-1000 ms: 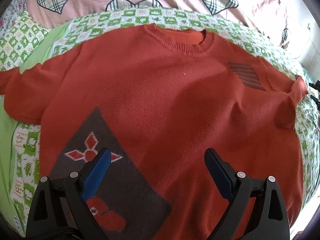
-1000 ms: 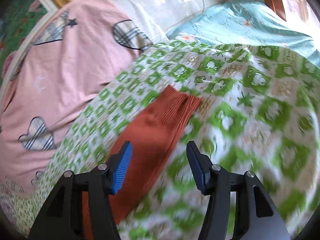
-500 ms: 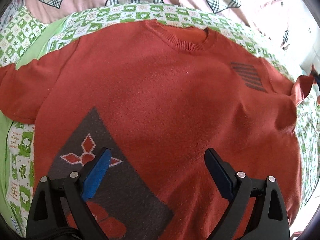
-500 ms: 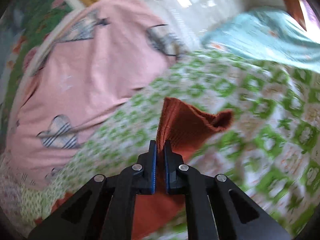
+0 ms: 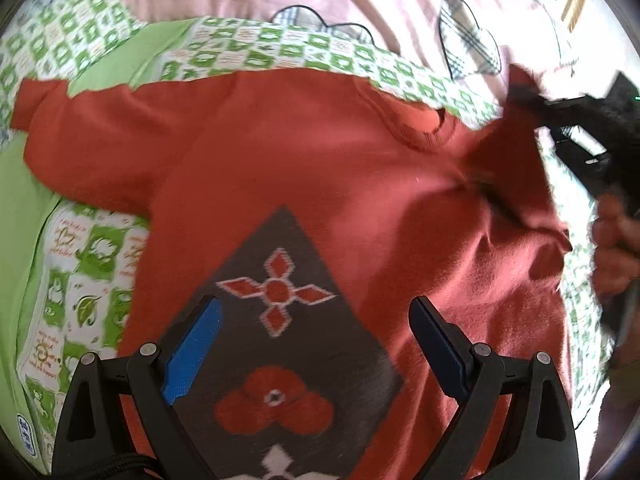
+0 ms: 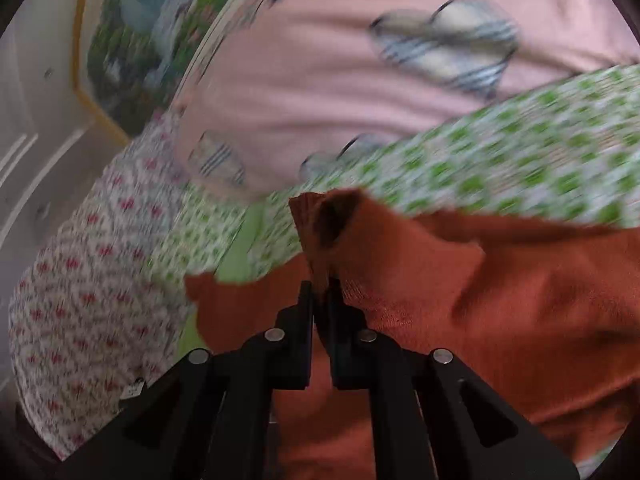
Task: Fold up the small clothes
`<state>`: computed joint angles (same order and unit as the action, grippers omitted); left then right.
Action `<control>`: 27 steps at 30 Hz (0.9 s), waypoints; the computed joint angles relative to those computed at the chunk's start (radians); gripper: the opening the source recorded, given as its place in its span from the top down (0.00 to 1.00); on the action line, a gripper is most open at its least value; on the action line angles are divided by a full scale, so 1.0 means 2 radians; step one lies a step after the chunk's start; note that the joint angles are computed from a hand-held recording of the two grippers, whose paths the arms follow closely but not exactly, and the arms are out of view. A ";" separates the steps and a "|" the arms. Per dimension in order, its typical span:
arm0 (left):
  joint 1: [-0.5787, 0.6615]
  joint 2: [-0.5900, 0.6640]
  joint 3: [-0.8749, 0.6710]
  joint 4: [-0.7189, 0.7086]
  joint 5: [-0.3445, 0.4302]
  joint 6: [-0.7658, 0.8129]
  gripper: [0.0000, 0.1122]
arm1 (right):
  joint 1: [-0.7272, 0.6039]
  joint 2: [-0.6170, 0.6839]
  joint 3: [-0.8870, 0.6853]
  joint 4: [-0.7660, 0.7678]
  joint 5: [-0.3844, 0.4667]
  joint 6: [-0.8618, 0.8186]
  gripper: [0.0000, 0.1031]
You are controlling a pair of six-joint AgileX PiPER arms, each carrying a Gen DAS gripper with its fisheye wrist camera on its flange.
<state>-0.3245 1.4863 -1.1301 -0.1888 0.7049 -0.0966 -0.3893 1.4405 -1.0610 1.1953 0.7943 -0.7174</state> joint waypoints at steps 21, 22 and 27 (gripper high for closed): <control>0.121 0.154 -0.126 -0.270 0.059 0.199 0.15 | 0.119 0.055 0.075 0.125 -0.077 -0.080 0.87; 0.115 0.167 -0.140 -0.260 0.058 0.186 0.15 | 0.115 0.034 0.093 0.125 -0.084 -0.079 0.87; 0.084 0.219 -0.203 -0.214 0.036 0.158 0.24 | 0.076 -0.085 0.198 0.102 -0.097 -0.054 0.87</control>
<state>-0.1560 1.9249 -1.5354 -0.6177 0.7772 0.2193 -0.2379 1.2696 -0.6657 1.3992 0.6000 -0.8249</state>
